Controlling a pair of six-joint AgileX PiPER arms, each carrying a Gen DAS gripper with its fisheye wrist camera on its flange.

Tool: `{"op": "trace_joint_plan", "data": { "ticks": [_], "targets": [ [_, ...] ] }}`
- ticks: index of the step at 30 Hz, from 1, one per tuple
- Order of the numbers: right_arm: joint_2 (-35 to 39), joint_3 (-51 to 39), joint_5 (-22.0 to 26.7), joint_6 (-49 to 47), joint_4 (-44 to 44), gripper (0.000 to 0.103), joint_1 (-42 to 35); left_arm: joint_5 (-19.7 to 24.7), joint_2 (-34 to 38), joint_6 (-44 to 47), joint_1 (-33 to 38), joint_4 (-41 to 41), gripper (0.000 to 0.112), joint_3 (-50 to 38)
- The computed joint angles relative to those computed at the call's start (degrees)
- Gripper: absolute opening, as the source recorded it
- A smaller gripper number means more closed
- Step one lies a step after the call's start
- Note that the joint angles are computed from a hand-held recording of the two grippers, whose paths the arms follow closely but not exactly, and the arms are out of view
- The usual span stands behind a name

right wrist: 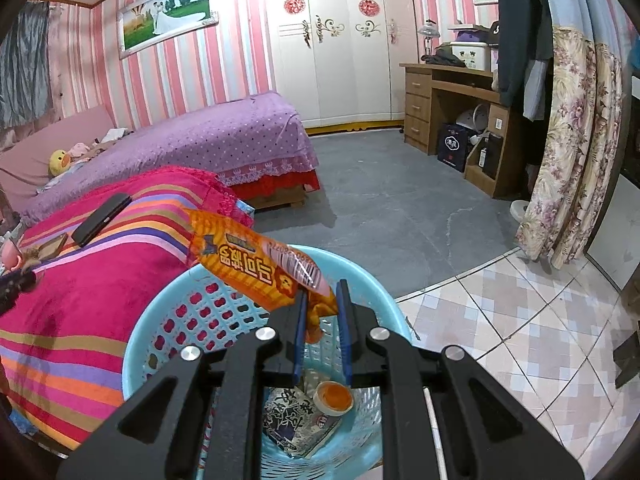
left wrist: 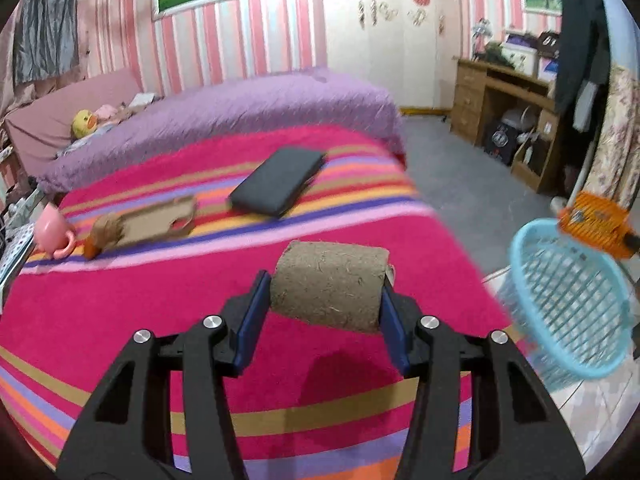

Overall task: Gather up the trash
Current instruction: 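Carry the cardboard piece and snack bag to the blue basket and open both grippers over it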

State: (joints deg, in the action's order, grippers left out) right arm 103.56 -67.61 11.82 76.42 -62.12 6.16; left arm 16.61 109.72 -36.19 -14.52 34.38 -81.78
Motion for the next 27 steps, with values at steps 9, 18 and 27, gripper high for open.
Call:
{"op": "trace_joint_plan", "data": {
  "ticks": [9,18,27],
  "targets": [
    [1.0,-1.4,4.4,-1.4,0.1,0.015,-0.4,3.6,5.4,-19.1,-13.5,17.7,0.051,-6.4],
    [2.2,-1.5,4.0,-3.6,3.4,0.015,-3.1,7.2,14.4,-12.0,-19.2,8.8,0.051,-18.7],
    [2.8,-1.6,2.2,-5.3,5.9,0.014,-5.1,10.5,20.7,-3.6,-20.9,-0.4,0.052,-27.7]
  ]
}}
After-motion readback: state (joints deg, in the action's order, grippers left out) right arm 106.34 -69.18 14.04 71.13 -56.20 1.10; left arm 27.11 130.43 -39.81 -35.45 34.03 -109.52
